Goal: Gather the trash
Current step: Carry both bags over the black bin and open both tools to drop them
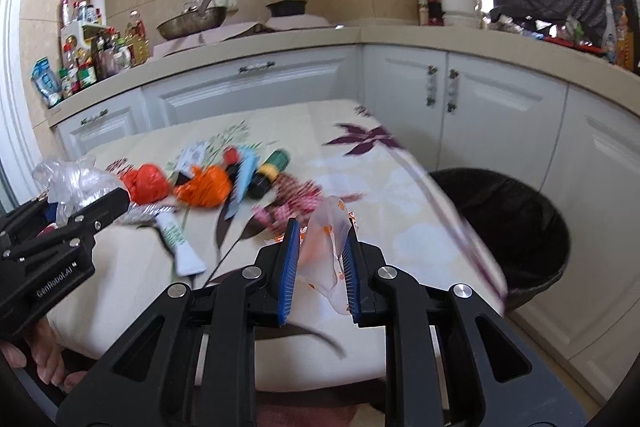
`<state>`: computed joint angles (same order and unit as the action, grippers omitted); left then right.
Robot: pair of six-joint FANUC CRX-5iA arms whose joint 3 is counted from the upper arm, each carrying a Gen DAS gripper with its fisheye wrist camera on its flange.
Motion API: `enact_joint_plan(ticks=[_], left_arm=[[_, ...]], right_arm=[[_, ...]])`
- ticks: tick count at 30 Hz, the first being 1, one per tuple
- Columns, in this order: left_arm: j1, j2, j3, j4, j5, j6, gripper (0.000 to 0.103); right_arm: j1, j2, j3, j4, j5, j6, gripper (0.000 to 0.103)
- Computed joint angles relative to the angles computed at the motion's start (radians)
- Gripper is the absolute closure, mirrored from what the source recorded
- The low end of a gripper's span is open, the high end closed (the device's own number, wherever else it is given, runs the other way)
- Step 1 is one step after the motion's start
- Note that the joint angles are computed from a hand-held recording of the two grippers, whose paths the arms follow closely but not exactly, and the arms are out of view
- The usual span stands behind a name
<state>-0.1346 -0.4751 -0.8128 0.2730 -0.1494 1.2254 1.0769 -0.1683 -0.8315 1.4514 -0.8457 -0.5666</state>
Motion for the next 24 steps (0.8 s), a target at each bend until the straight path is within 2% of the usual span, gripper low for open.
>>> enact_joint_plan(ticks=[8,14,16,19,21,24], left_arm=[[-0.154,0.157,0.069,0.31,0.085,-0.233,0.055],[-0.255,0.272,0.165,0.349,0.125,-0.243,0.055],[-0.278,0.311,0.209,0.293,0.135,-0.199,0.055],[-0.284,0.373,0.338,-0.002,0.074,0.07,0.055],[-0.301,0.416,0.414,-0.136,0.042,0.199,0.055],[-0.322,0.47,0.476,-0.181,0.021,0.245,0.055]], right_arm=[[-0.057,-0.069,-0.039,-0.01,-0.117,0.029,0.083],[-0.171,-0.126,-0.078,0.024,-0.116,0.026,0.083],[-0.215,-0.132,-0.086,0.04,-0.101,0.024,0.083],[-0.28,-0.141,-0.098,0.067,-0.07,0.018,0.083],[-0.325,-0.143,-0.104,0.089,-0.042,0.008,0.083],[-0.385,-0.142,-0.11,0.12,-0.01,-0.009,0.083]])
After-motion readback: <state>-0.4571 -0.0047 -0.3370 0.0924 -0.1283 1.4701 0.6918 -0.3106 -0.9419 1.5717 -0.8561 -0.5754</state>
